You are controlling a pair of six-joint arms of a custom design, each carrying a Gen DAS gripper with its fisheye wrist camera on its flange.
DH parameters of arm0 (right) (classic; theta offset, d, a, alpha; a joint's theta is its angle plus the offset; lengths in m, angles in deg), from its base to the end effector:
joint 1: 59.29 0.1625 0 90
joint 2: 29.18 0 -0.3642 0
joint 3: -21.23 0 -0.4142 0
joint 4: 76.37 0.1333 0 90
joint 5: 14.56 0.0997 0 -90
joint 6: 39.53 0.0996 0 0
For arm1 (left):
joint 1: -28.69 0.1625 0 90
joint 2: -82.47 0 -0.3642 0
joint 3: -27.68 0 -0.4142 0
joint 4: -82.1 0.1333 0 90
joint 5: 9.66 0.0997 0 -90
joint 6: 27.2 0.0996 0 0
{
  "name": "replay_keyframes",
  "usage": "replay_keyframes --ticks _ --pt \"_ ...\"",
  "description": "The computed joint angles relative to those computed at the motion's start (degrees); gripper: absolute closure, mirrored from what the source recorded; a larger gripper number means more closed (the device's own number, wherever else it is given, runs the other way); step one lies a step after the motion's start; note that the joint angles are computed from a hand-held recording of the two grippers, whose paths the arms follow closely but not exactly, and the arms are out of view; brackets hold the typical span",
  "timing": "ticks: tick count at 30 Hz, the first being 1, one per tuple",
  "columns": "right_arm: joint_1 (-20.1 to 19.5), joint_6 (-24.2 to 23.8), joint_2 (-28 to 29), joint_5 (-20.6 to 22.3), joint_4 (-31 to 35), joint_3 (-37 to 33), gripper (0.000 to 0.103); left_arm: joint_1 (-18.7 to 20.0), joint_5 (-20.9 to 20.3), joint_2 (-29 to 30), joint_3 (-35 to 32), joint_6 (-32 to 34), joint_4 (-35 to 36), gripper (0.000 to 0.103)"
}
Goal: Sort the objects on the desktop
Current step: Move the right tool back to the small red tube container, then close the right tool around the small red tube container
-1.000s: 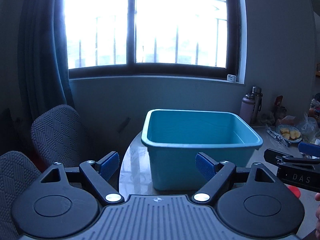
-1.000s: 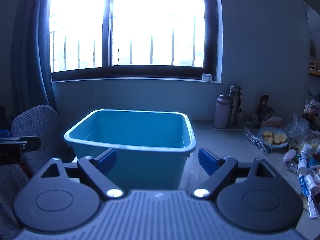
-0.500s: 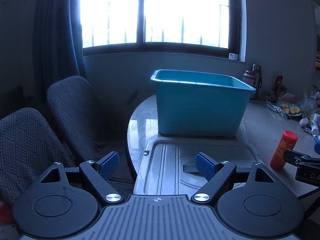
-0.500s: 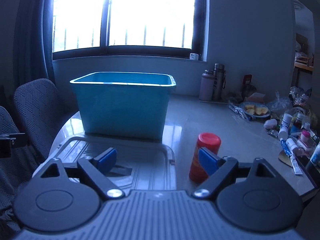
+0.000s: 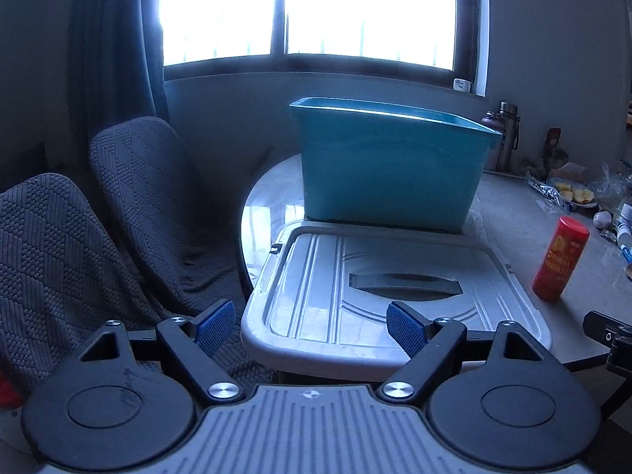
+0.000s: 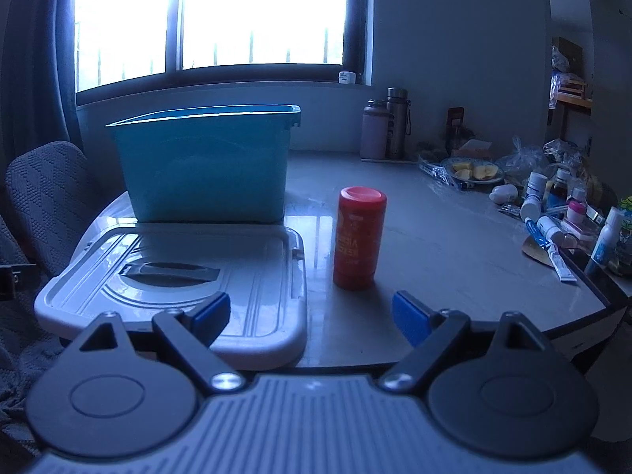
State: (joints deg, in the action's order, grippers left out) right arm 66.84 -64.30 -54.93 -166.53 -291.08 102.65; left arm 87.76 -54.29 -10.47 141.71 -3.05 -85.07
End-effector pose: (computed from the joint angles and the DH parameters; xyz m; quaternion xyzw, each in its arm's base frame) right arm 0.4146 -0.4910 0.0550 0.1065 -0.7568 0.5254 0.3740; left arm -0.0723 -0.5180 0.4209 0.2158 0.8059 -0.4531 0.3142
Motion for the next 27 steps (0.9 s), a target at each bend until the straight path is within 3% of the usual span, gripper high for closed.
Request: replay_keyframes --ticks 12,27 --pt "-3.7 -1.8 0.7 0.5 -0.7 -3.2 0.014 0.6 -0.8 6.3 -4.5 0.8 -2.0 0.017" --pt "-8.7 -1.7 4.2 3.1 5.7 -13.3 0.014 2.7 -1.7 16.0 -15.3 1.0 -0.1 0.017"
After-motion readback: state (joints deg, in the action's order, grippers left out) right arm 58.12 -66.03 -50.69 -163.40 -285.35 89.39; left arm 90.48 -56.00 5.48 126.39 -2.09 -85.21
